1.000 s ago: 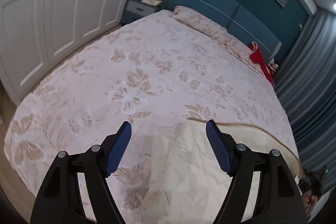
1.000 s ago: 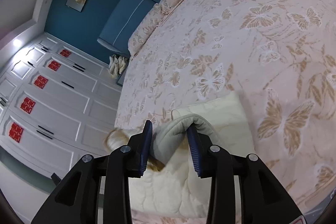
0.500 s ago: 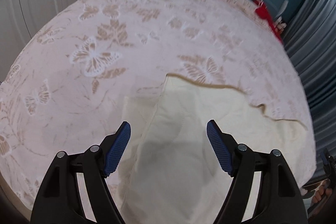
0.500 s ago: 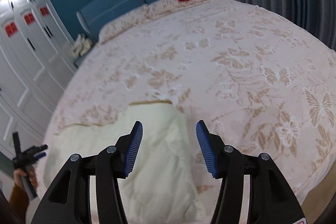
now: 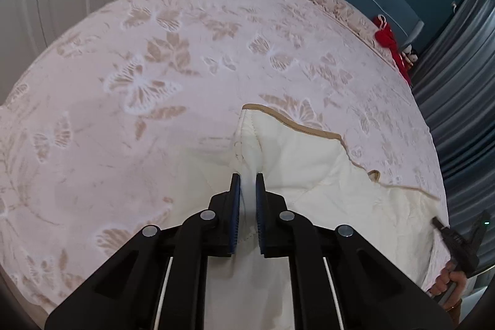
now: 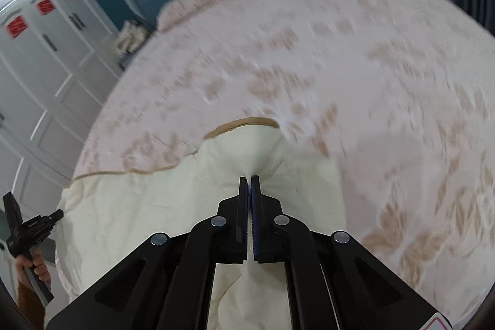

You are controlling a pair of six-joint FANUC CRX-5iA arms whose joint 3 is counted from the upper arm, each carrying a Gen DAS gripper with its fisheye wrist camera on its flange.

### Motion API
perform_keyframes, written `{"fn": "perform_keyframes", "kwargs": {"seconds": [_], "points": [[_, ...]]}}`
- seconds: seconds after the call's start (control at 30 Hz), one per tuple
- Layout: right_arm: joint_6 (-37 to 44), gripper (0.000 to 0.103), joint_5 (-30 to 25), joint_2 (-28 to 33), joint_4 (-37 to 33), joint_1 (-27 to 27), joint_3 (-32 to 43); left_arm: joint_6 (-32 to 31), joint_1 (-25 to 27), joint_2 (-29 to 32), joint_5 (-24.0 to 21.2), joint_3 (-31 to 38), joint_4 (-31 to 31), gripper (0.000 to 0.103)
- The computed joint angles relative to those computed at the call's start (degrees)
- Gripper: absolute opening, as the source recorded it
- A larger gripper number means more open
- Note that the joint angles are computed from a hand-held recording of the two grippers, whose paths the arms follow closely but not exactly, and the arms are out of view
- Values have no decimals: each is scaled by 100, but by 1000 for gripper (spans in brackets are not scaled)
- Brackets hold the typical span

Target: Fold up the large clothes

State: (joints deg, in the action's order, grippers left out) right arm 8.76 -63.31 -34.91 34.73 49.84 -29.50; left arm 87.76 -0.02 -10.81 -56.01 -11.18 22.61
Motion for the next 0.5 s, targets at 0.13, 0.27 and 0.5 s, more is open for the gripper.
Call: {"fn": "perform_keyframes", "kwargs": {"seconds": [0.13,0.27,0.5], "points": [[279,2,-285,505,-183,-295,245,471,-268,361,-267,471,-959,9],[862,4,-431,981,-1048,-706,395,921,-449,656,-350,558,-1436,12],[-194,12,-1589,489,331,345,182,1338,-965,490,-649,1099,-2705,27]]}}
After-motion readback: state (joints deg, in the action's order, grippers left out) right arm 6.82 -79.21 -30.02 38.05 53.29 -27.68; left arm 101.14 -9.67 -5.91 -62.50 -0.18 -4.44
